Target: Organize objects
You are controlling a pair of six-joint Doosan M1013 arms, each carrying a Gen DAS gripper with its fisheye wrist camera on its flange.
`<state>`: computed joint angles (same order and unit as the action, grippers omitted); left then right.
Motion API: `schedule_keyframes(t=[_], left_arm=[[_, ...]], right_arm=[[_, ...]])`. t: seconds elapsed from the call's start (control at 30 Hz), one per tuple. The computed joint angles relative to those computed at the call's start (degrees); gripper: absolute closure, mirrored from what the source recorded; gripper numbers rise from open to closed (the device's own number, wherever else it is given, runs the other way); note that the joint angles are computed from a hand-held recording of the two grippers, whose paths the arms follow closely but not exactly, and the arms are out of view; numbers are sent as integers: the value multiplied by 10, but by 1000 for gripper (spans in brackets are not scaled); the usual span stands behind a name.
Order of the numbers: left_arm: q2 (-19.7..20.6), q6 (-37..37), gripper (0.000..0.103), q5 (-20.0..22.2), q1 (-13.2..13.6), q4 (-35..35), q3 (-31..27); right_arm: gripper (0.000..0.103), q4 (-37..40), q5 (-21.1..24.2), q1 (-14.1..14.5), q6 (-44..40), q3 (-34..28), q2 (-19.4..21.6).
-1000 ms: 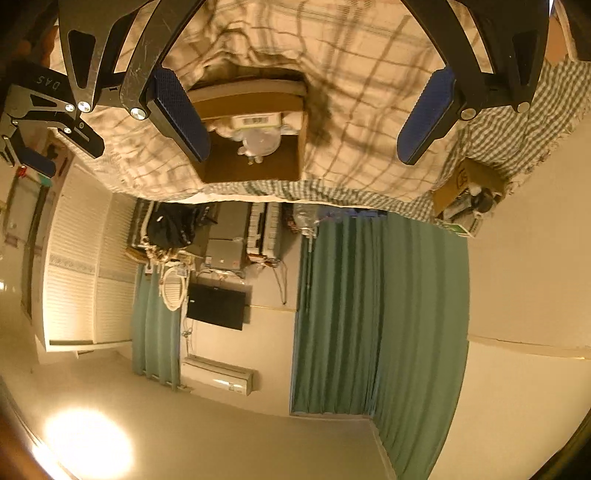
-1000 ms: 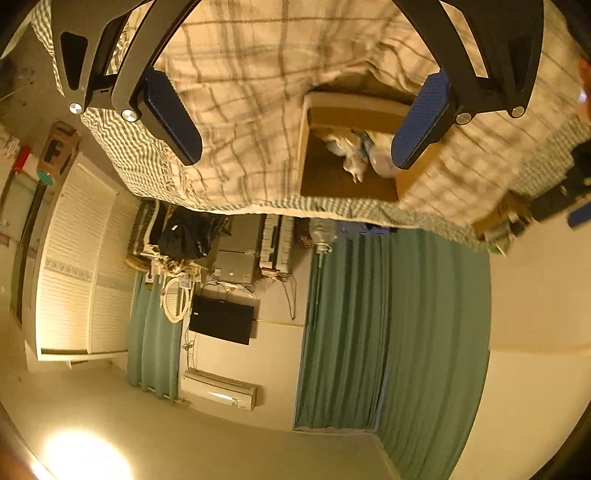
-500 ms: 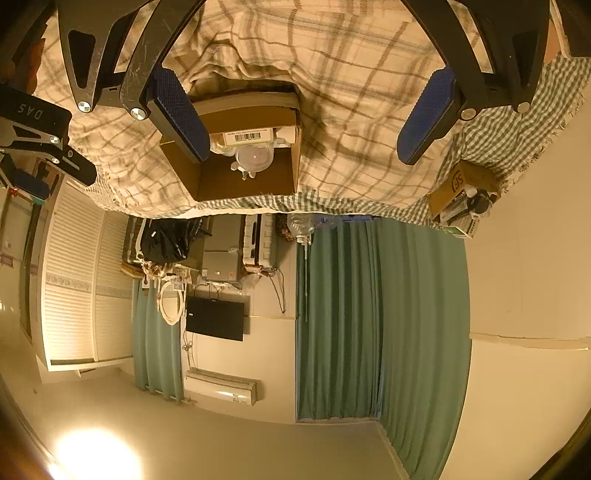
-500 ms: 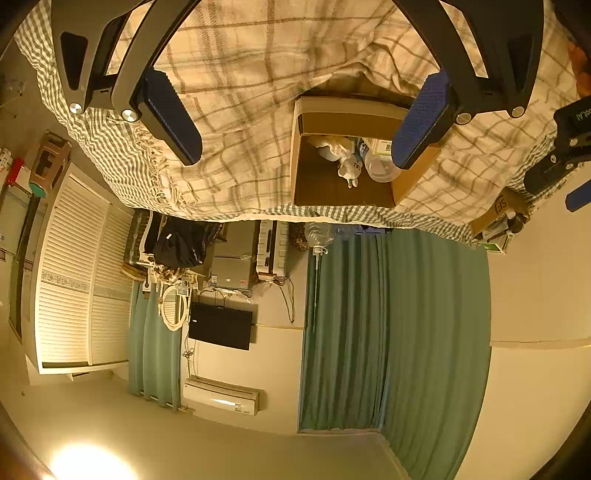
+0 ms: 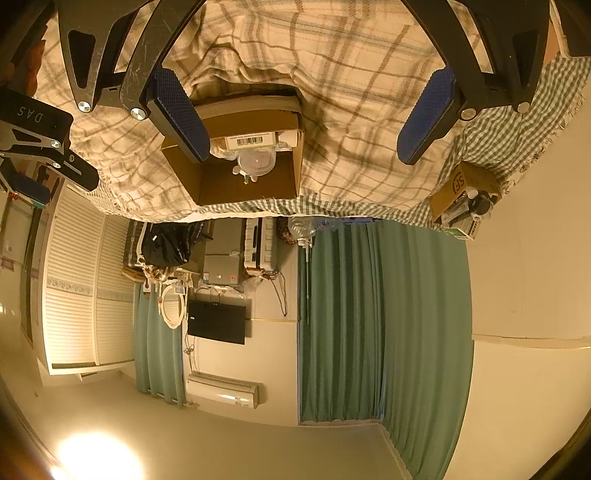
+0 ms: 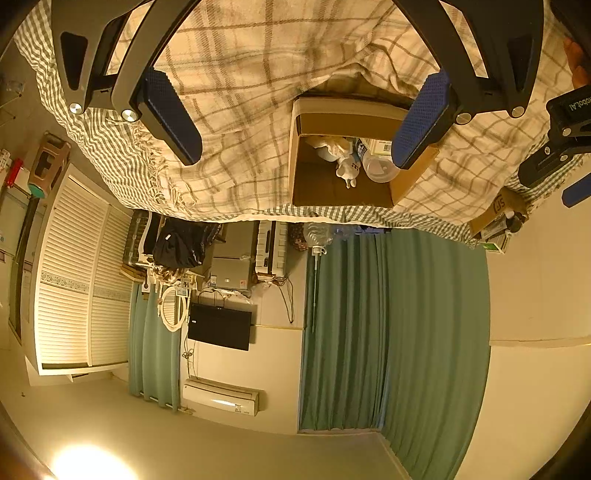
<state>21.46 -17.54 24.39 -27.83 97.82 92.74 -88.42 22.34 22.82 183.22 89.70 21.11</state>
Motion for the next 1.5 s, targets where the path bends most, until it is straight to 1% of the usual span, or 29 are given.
schedule_keyframes(t=[0.37,0.67,0.97,1.1,1.33,1.5], left_arm=[[0,-7,0,-6,1,-1,0],[0,5,0,-4,-1,-10,0],[0,-1,0,-6,0,-1,0],[1,18,0,-11,2,-20,-4],[0,11,0,-4,0,-11,-4],[0,17,0,-7,0,-16,-3]], right_arm=[[0,0,1,1,1,1,0],[0,6,1,2,-6,1,-1],[0,14,1,3,-15,-2,1],[0,21,1,3,-21,-3,2],[0,25,1,2,-25,-4,3],[1,26,0,2,-27,-3,4]])
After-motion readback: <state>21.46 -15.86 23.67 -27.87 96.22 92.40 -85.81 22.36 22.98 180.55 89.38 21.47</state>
